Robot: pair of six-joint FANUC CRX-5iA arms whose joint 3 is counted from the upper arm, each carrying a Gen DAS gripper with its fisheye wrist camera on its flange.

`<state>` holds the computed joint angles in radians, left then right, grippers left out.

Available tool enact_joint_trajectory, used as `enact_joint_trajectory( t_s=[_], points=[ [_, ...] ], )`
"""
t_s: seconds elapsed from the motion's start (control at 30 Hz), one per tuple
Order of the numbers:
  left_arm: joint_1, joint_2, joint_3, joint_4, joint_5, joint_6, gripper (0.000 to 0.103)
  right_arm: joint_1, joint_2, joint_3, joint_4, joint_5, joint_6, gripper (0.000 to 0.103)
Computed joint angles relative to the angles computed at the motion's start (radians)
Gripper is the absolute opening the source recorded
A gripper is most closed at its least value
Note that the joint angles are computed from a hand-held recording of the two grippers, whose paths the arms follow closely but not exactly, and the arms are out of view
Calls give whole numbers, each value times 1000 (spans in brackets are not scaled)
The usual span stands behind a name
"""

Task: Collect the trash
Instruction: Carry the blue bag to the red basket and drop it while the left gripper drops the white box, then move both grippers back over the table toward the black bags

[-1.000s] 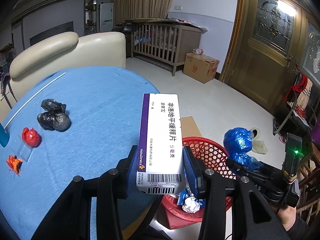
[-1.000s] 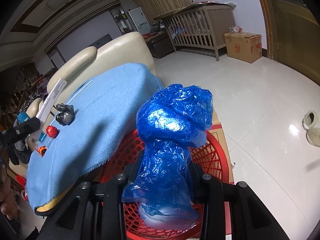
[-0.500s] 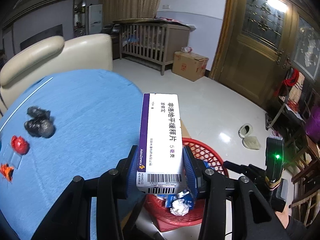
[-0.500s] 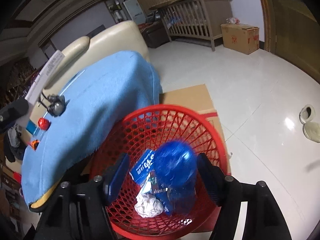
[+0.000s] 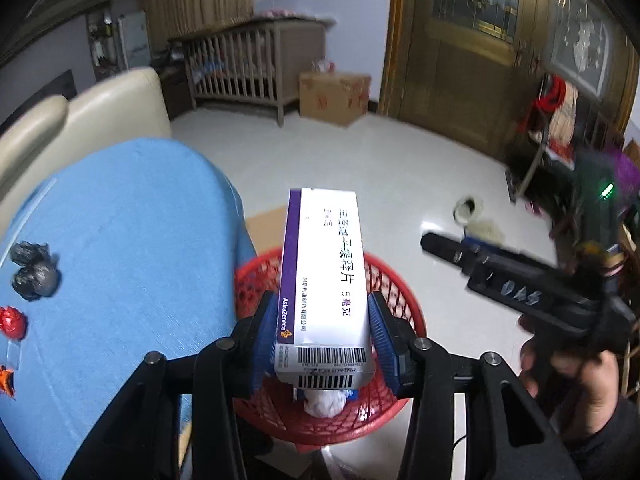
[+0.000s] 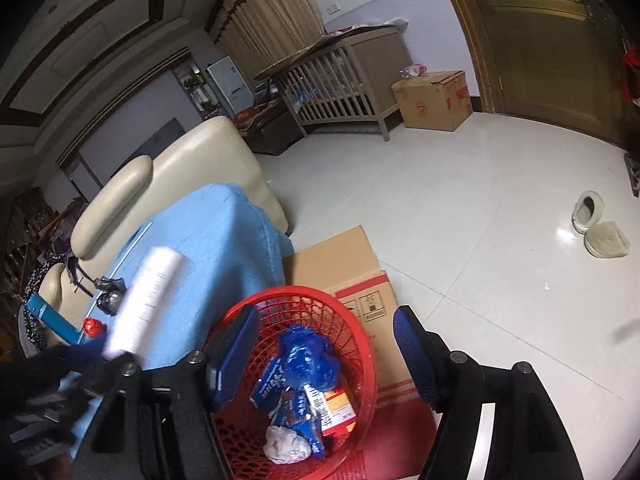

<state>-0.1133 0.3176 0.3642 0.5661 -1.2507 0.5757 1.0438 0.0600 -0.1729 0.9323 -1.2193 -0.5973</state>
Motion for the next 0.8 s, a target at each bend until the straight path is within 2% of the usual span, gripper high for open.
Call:
enact_joint_trajectory(
  t_s=[0.07,0.23,0.47,0.57,0.8],
  points=[
    [-5,20,31,-41,-35,22,65,-1,3,4,9,7,8,73],
    [23,18,33,-39,-32,40,66,0,14,22,35,-9,19,73],
    [119,13,36,15,3,104,68,2,19,42,42,-15,39,73],
    [165,11,28,40,43,135,75,-3,45,79,36,7,83,73],
    [278,18,10,42,109,209,75,-18,161,236,-2,85,249,73]
  ],
)
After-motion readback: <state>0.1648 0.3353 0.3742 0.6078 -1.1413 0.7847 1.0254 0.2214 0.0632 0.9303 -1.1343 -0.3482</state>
